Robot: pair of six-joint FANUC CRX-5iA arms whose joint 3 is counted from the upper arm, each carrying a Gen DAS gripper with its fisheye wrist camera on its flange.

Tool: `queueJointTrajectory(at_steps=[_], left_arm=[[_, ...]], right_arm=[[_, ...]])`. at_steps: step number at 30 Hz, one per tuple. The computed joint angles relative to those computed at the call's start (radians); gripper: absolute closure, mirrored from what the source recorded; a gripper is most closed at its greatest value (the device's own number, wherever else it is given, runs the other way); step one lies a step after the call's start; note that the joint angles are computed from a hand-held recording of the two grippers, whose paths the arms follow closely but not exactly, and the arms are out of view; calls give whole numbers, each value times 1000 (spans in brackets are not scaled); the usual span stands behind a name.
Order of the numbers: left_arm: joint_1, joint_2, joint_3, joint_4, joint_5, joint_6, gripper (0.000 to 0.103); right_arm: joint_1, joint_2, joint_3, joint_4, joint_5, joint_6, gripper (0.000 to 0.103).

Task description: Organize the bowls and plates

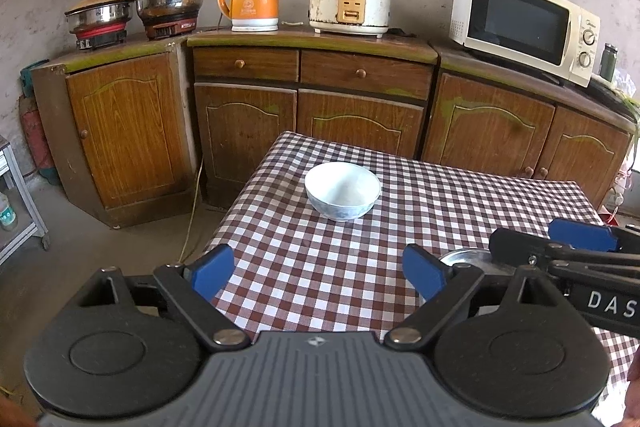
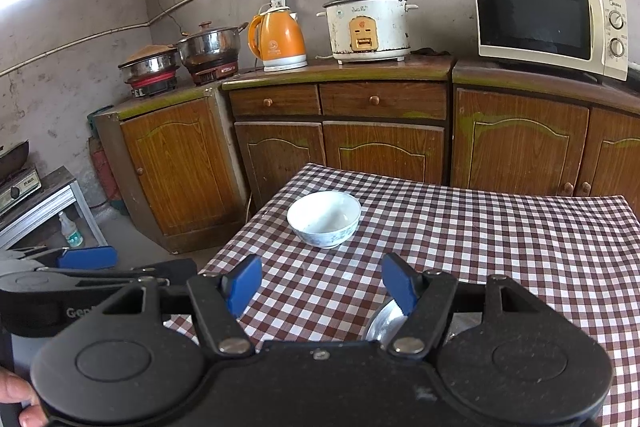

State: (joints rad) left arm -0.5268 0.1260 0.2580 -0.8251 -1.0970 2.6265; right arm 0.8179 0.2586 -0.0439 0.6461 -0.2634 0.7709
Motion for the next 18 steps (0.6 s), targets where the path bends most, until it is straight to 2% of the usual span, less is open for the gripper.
queueJointTrajectory(at_steps=[7,18], left_arm=[[5,1,2,1,1,0,9],[7,9,12,-4,2,6,9]], right_arm=[[0,15,26,-26,-12,26,24],[-5,21,24,19,-3,-5,24]])
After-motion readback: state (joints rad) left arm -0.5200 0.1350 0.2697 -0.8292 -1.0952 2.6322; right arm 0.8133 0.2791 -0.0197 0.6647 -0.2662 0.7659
